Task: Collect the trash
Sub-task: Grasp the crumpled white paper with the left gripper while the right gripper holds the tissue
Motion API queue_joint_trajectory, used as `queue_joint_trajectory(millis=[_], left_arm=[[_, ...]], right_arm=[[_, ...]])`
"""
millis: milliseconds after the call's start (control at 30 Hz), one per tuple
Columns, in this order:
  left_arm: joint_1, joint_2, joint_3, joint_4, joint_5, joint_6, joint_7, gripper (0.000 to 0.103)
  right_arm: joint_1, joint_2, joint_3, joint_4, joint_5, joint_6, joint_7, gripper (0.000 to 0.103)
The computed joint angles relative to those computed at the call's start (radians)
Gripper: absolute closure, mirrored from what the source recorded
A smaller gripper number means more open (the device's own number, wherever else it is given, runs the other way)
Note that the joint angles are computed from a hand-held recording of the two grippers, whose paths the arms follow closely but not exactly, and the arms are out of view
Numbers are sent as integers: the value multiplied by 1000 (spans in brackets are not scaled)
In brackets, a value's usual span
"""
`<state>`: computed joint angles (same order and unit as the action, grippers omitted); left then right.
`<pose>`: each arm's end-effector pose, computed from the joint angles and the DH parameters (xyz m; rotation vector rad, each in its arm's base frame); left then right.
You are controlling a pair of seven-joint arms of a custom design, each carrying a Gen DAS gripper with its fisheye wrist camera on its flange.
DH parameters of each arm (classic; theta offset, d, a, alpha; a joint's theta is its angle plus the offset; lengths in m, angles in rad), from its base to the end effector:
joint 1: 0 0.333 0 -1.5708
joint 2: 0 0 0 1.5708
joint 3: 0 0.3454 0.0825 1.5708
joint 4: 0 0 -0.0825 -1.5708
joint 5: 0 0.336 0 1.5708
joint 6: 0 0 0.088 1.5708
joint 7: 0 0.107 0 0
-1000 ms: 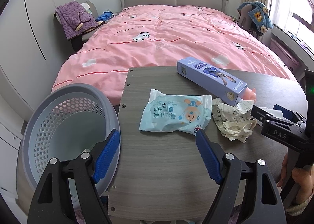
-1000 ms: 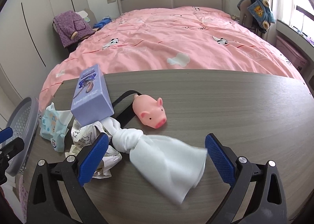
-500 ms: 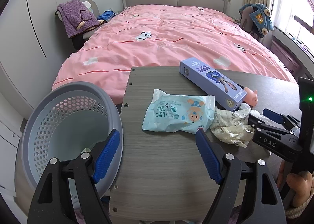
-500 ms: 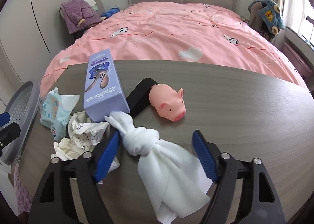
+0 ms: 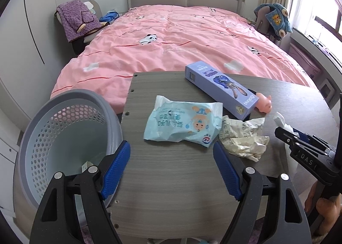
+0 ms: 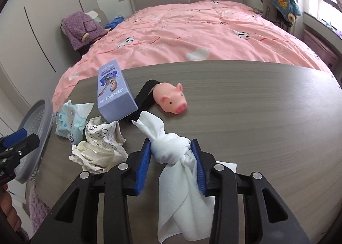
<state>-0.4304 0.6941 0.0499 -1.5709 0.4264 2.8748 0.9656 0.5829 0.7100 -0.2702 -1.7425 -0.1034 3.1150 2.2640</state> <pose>0.6613 -0.2995 0.3526 -1.6977 2.0230 -0.6751 0.6493 0.2624 0.3152 -1.6293 1.8996 -0.4767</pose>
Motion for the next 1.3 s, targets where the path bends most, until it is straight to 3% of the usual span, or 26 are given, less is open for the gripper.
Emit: queue_joint_trajectory(millis=[100, 333, 400, 600, 1033, 1100, 1133, 1300], left_arm=[[0, 7, -16, 14, -5, -4, 17, 27], [32, 57, -125, 83, -96, -31, 134, 27], [16, 74, -125, 108, -110, -48, 154, 27], [-17, 132, -131, 201, -146, -100, 189, 27], [-66, 252, -105, 404, -147, -224, 175, 27], [-67, 251, -103, 399, -145, -221, 168, 33], [-65, 251, -109, 397, -145, -220, 174, 42], [-48, 236, -131, 368, -156, -200, 200, 55]], right_arm=[[22, -29, -26, -52, 7, 28, 17, 66], [66, -81, -75, -168, 46, 105, 12, 66], [70, -93, -78, -198, 68, 132, -1, 66], [33, -119, -28, -259, 139, 197, -68, 66], [-47, -136, 77, -298, 269, 255, -200, 66], [-48, -137, 82, -299, 284, 257, -214, 66], [-49, -137, 83, -299, 291, 256, -220, 66], [-51, -139, 91, -298, 313, 251, -239, 66]])
